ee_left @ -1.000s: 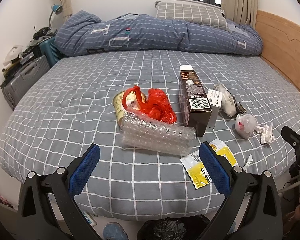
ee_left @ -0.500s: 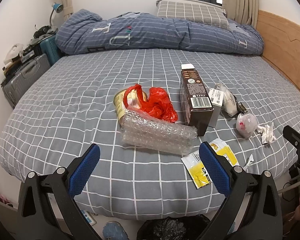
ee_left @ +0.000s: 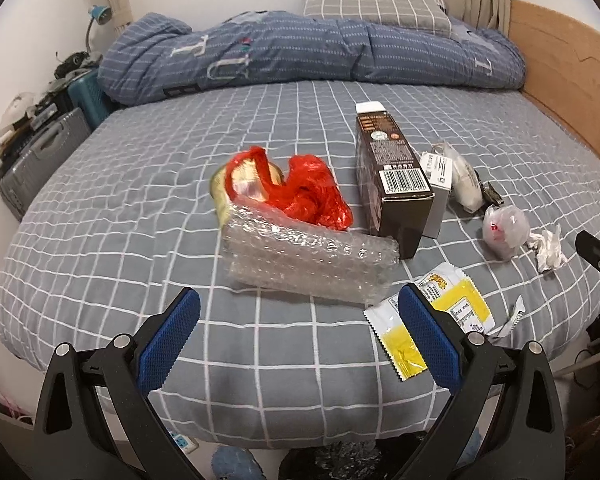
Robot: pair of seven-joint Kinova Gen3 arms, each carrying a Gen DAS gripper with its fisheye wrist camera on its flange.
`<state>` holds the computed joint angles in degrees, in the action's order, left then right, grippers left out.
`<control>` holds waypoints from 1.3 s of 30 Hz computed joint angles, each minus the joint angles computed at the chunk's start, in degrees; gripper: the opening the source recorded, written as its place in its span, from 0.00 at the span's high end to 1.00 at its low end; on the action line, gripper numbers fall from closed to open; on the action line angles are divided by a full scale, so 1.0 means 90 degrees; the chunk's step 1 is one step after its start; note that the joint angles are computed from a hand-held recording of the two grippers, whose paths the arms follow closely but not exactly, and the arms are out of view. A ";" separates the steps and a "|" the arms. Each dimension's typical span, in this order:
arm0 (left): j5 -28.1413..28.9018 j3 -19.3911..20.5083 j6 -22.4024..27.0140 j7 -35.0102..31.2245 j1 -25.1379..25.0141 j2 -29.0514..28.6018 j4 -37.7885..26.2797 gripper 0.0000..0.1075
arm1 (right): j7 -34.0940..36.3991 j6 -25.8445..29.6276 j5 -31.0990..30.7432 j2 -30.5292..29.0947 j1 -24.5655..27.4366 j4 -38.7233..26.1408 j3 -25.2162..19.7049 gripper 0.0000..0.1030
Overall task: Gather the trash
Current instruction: 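Reach the left tool to the bubble wrap while the right tool reaches the clear plastic bag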
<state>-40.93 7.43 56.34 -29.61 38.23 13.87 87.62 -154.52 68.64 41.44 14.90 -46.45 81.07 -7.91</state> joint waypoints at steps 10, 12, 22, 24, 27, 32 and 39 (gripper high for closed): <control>0.0577 -0.0130 -0.0276 -0.0619 -0.0263 0.0455 -0.0285 0.09 | 0.0473 -0.0374 -0.0336 0.0332 0.0167 -0.0138 0.0104 0.09; 0.0745 -0.0170 -0.0348 -0.0757 -0.0309 0.0552 -0.0368 0.09 | 0.0522 -0.0451 -0.0424 0.0377 0.0190 -0.0170 0.0151 0.09; 0.1227 -0.0420 -0.0338 -0.1155 -0.0312 0.0989 -0.0857 0.09 | 0.0966 -0.0702 -0.0884 0.0804 0.0361 -0.0580 0.0366 0.09; 0.1332 -0.0447 -0.0281 -0.1218 -0.0323 0.1066 -0.0964 0.09 | 0.1053 -0.0717 -0.0947 0.0914 0.0356 -0.0692 0.0420 0.09; 0.1382 -0.0507 -0.0236 -0.1234 -0.0279 0.1161 -0.1076 0.09 | 0.1202 -0.0712 -0.1070 0.1051 0.0364 -0.0846 0.0484 0.11; 0.1201 -0.0684 0.0047 -0.1129 -0.0097 0.1403 -0.1381 0.10 | 0.1363 -0.0770 -0.1268 0.1189 0.0380 -0.0964 0.0567 0.15; 0.1332 -0.0699 0.0163 -0.1133 -0.0178 0.1584 -0.1604 0.21 | 0.1617 -0.0769 -0.1474 0.1343 0.0385 -0.1104 0.0613 0.24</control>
